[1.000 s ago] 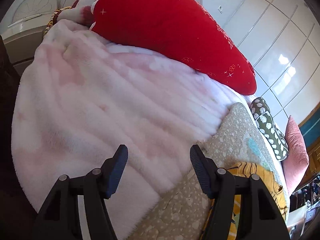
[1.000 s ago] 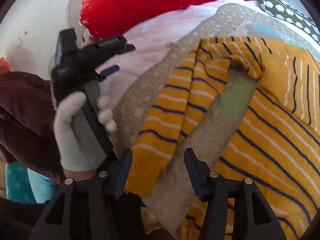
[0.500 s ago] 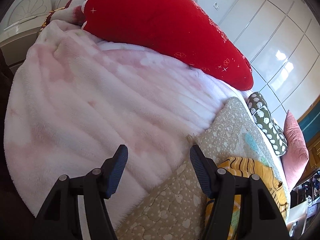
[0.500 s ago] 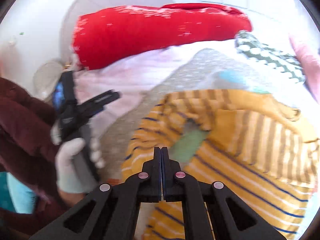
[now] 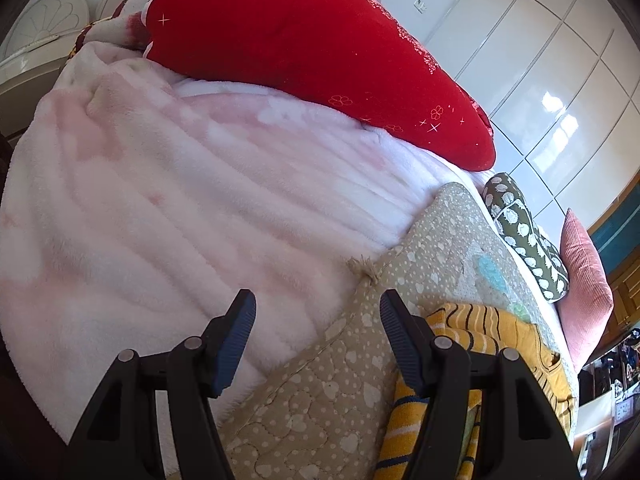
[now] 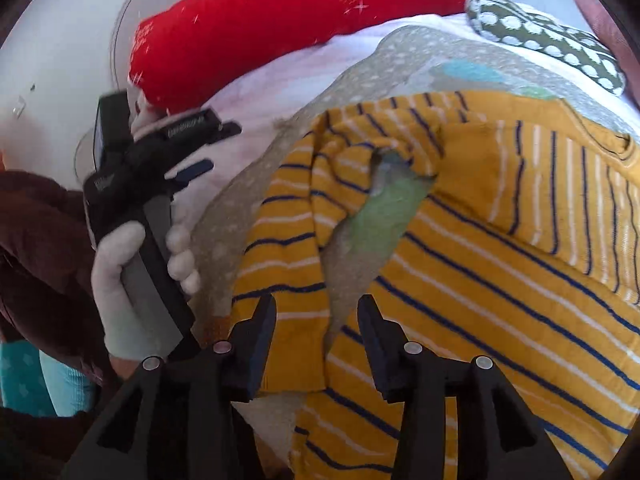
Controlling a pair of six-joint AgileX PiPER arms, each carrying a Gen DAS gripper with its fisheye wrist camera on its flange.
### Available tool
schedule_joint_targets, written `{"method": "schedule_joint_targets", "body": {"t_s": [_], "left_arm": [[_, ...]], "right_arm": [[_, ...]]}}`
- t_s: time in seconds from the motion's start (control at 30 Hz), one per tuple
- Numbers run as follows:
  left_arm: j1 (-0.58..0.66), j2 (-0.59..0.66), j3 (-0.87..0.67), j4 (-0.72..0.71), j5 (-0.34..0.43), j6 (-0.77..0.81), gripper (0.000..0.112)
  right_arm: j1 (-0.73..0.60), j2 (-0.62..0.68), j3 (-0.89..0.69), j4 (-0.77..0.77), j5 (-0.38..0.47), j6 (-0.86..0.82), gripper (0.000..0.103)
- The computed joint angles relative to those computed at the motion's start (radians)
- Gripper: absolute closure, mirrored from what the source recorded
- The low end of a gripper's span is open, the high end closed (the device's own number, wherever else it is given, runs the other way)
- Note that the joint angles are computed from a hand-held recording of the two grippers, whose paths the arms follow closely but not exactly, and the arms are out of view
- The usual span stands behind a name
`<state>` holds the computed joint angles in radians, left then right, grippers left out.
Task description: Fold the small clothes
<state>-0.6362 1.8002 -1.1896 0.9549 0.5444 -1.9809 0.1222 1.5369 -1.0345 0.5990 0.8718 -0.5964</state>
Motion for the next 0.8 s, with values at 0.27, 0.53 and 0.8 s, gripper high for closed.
{"method": "schedule_joint_targets", "body": {"t_s": [0.27, 0.53, 0.8], "left_arm": [[0.023, -0.005, 0.021, -0.001, -0.044, -0.021, 0.049], [-0.007, 0.021, -0.019, 0.031, -0.079, -0.028, 0.049], [-0.017, 0.094, -0.109, -0.097, -0.323, 0.152, 0.044]], "right_arm": [[0.050, 0.104, -0.021, 0.041, 0.015, -0.026, 0.094], [-0.035, -0.049, -0.452, -0.355, 0.092, 0.160, 0.094], [-0.358, 0.138, -0.652, -0.567, 0.143, 0.299, 0.094]]}}
